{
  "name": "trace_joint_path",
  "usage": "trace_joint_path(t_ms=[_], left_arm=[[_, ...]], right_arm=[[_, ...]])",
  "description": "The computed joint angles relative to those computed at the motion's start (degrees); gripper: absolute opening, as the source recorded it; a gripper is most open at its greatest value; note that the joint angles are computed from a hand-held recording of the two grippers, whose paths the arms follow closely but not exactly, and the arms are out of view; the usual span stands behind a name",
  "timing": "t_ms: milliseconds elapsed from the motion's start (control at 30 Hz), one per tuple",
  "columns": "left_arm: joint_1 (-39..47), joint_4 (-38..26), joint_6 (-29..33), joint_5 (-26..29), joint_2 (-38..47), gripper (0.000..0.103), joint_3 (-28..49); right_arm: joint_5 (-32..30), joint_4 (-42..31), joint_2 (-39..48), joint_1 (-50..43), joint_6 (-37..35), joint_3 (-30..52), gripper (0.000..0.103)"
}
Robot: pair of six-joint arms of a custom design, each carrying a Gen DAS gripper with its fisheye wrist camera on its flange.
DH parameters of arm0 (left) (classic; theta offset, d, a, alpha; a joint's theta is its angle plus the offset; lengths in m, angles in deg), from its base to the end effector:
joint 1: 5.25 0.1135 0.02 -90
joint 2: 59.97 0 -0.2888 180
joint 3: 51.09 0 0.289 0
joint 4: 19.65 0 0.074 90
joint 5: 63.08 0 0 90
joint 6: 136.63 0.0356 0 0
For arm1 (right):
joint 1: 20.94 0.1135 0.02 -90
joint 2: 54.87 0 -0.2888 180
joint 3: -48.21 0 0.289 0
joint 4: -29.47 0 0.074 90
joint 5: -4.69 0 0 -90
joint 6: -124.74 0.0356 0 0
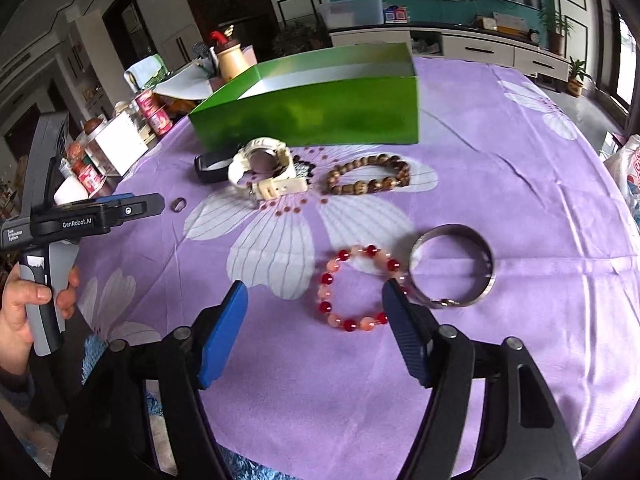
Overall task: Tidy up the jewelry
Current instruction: 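Grasp the plain silver ring with the left tool while the right tool grasps the red bead bracelet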
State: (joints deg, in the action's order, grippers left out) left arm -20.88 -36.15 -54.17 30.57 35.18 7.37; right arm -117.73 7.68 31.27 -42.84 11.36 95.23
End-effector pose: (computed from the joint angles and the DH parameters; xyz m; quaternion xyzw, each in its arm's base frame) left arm 0.3300 -0.0947 0.1408 0.0769 0.9453 -0.0930 0.3031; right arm 0.2626 -0.0850 0.1284 -0.0821 0.9285 0.1566 0.3266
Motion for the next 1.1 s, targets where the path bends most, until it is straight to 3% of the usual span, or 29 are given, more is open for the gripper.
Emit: trace_joint_path(t_ms=[233,300,400,467,600,733,933,1100], left_arm=[[0.73,-0.35,0.78,0.56,2.3,0.088,1.61],[0.43,-0.67,1.34,-0.24,3.49,0.083,2.61],[0.41,-1.07,1.59,-0.56,5.68,0.069,4.21],[0.25,-1.35,1.93,-0.73,7.01,0.054,5.02],[-0.59,-0.29,3.38,-2.5,7.4,0.049,4.8],[-1.08,1.1,4.91,-4.0,7.46,0.033,4.24],[-1.3,2.85,5.94,-3.54,6.74,0.019,2.75],[-1.18,1.57,4.56,-2.9,6.36,0.017,3.35]], right_arm=[[5.91,6.13,3.27,4.47,1.71,-0.42,0.043],[7.26,8.11,3.0,5.12,1.04,-1.4,0.043],[9.57,10.78,2.66,6.31,0.33,-2.65,0.035],[11.15,12.38,2.68,7.0,0.21,-3.13,0.031],[11.68,13.51,3.51,6.99,0.62,-2.81,0.019],[11.91,14.95,4.1,7.35,1.78,-2.88,0.007],[10.96,15.19,4.53,6.87,2.41,-2.69,0.007],[8.49,13.43,4.01,5.99,3.28,-1.78,0.007]])
